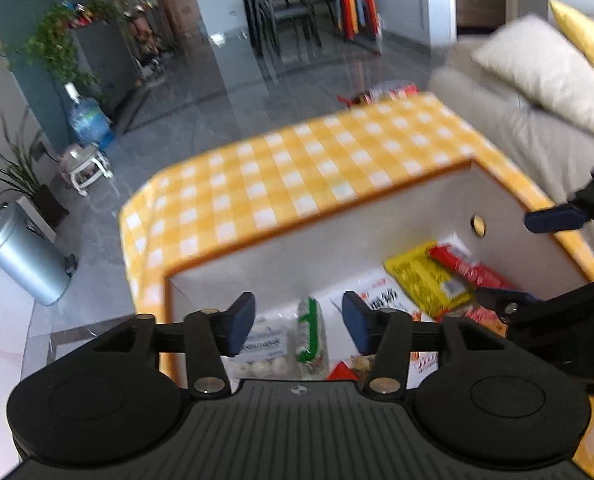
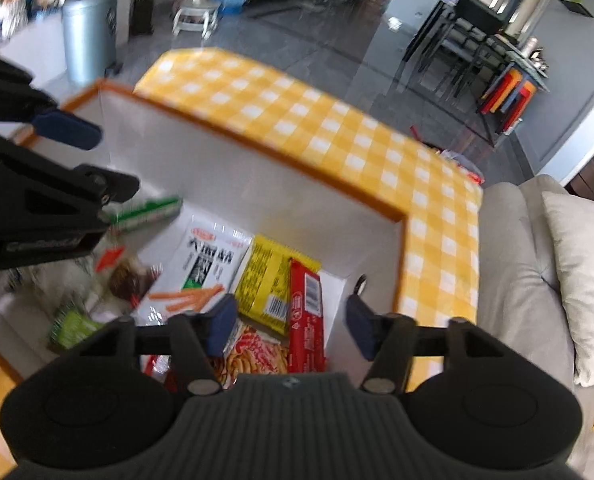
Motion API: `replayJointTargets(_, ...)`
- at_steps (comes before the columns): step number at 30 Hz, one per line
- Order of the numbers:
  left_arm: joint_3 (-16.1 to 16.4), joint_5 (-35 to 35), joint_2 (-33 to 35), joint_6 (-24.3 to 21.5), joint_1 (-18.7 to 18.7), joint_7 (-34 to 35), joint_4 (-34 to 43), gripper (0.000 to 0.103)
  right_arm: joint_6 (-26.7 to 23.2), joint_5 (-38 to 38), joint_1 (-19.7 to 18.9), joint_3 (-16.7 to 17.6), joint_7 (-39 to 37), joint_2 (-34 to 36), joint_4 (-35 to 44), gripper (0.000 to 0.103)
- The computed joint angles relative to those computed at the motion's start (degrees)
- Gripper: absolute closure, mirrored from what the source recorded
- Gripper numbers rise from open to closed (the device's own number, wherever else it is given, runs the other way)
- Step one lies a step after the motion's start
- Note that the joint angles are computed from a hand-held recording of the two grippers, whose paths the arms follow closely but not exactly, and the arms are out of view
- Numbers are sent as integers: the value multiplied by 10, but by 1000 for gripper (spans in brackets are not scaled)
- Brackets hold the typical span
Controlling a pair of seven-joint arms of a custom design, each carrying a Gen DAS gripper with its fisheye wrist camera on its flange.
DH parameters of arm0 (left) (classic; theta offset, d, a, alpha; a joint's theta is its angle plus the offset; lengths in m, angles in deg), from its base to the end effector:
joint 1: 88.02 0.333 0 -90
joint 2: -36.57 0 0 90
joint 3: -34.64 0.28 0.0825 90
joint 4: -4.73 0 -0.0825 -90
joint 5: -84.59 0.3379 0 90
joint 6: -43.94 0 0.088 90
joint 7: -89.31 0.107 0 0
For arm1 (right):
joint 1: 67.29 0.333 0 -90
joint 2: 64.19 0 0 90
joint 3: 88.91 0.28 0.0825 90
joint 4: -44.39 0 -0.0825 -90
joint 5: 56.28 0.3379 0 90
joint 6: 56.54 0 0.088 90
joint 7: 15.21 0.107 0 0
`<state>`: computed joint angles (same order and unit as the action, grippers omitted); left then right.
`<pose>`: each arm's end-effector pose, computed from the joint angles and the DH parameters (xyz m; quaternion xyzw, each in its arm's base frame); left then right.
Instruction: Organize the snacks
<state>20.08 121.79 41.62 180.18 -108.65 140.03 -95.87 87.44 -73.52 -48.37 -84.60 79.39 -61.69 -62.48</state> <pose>0.4845 -0.3274 0.5491 -0.5618 0.7422 -0.2150 0.2955 0.5266 0.2279 0.5365 -0.8188 0.4785 -0.2536 0.1908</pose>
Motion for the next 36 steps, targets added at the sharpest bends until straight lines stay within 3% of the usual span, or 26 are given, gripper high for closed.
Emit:
replayJointTargets(6, -9, 57, -85, 36, 8, -78, -58, 25, 43, 38, -16, 6, 60, -87, -58, 31)
replayJointTargets(14, -54, 134, -197, 47, 35, -191, -135, 11, 134, 81, -56, 45, 124, -234, -178, 21)
replayJointTargets(19, -107, 199, -242, -2, 52, -261, -173, 8, 177, 120, -72, 76, 139, -325, -258, 14)
replayJointTargets(22, -118, 188, -258, -30, 42, -281, -188, 8, 182, 143, -78, 94, 149, -371, -296, 12)
replayJointTargets(26, -122, 165, -287, -34, 28, -307, -219, 8, 178, 171, -82, 116, 172, -427, -345, 12)
replayJointTargets(32, -128, 114, -318, -42, 8, -317, -257, 8, 146, 162, -112, 167, 221, -497, -400, 12)
replayJointTargets(36, -129, 80, -328, -50, -3, -318, -275, 8, 133, 156, -106, 174, 234, -524, -428, 12)
